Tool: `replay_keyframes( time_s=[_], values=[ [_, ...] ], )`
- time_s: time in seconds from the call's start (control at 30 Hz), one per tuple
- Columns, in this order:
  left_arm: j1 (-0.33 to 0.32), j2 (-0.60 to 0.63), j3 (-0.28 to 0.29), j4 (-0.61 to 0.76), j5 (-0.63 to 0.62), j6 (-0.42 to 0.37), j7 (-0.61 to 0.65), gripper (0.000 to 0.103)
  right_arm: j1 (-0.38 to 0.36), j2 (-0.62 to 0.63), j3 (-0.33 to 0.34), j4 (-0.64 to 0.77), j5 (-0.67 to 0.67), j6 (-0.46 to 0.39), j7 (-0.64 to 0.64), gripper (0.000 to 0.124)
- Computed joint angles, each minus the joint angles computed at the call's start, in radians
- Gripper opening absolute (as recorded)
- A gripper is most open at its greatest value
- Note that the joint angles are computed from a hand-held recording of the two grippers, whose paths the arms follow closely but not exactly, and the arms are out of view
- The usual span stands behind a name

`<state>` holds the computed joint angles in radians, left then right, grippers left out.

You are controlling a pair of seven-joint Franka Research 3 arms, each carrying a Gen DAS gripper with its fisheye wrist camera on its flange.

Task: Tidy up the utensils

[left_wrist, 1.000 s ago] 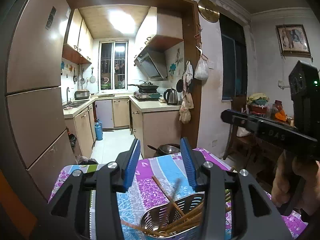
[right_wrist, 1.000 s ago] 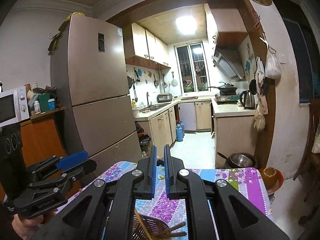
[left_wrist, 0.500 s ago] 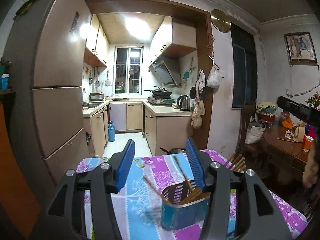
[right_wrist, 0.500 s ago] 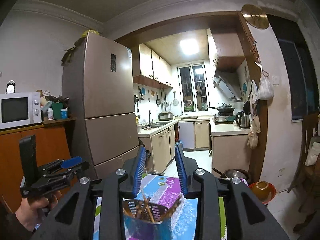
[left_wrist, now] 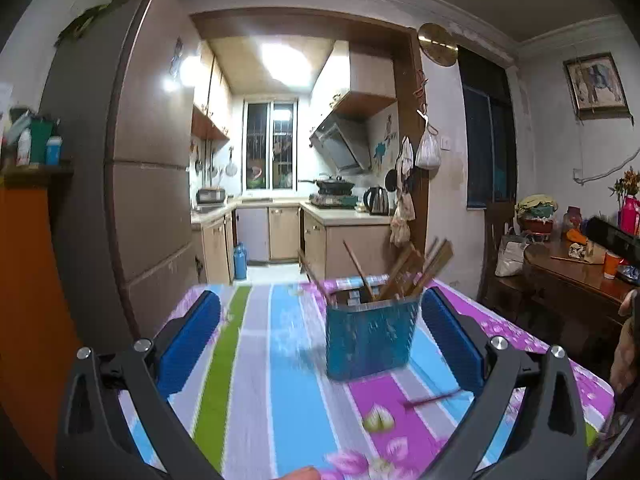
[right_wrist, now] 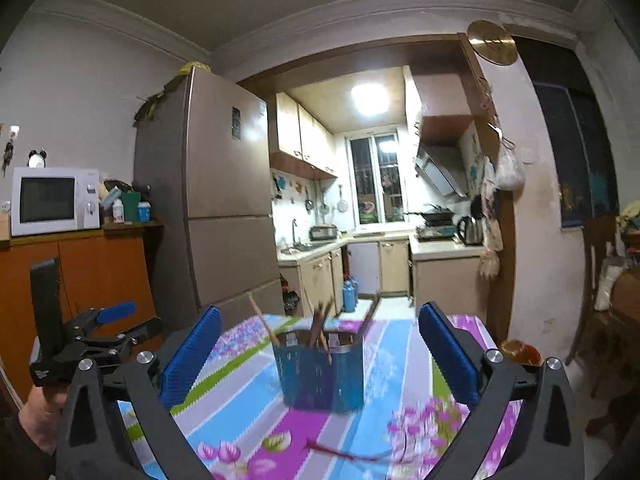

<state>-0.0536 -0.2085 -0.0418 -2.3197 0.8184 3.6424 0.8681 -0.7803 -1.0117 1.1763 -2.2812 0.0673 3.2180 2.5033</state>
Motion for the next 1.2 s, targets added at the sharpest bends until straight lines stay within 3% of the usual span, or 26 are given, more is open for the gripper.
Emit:
replay_keyframes(
  time_s=[0.1, 0.13, 0.2, 0.37, 0.47, 0.53, 0.63, 0.8, 1.07, 1.2],
  values=[
    [0.054, -0.056, -0.082, -0.112, -0.183, -0.014, 0.134, 0.097, 0.037, -0.05, 0.021, -0.034, 0.023, -0.052, 0.049, 0.098],
    [0.046, -0.071, -0.078, -0.137, -0.197, -0.016, 0.146, 0.097, 0.043, -0.057, 0.029, -0.036, 0.024, -0.066, 0.063, 0.098],
    [-0.003, -0.083, -0.016, -0.164, -0.133, 0.001, 0.111, 0.097, 0.058, -0.053, 0.042, -0.037, 0.013, -0.082, 0.076, 0.098],
    [0.008, -0.147, -0.053, -0.267, -0.207, 0.002, 0.186, 0.097, 0.088, -0.068, 0.076, -0.021, -0.013, -0.16, 0.116, 0.098],
    [-0.05, -0.165, 0.017, -0.295, -0.143, 0.004, 0.15, 0.097, 0.105, -0.084, 0.085, -0.003, -0.026, -0.239, 0.143, 0.098],
    [-0.06, -0.186, 0.031, -0.328, -0.13, 0.015, 0.132, 0.097, 0.123, -0.081, 0.086, -0.01, -0.033, -0.243, 0.157, 0.098],
    [-0.028, -0.229, -0.01, -0.377, -0.184, 0.011, 0.164, 0.097, 0.147, -0.102, 0.085, 0.003, -0.049, -0.318, 0.177, 0.098],
    [-0.055, -0.299, 0.043, -0.453, -0.16, 0.027, 0.164, 0.097, 0.193, -0.124, 0.073, -0.007, -0.064, -0.359, 0.216, 0.098],
    [-0.018, -0.455, 0.026, -0.584, -0.236, 0.066, 0.198, 0.097, 0.28, -0.192, 0.063, -0.011, -0.097, -0.446, 0.267, 0.098],
    [-0.043, -0.512, 0.055, -0.625, -0.229, 0.07, 0.208, 0.097, 0.315, -0.231, 0.067, -0.015, -0.103, -0.475, 0.294, 0.098]
  ],
)
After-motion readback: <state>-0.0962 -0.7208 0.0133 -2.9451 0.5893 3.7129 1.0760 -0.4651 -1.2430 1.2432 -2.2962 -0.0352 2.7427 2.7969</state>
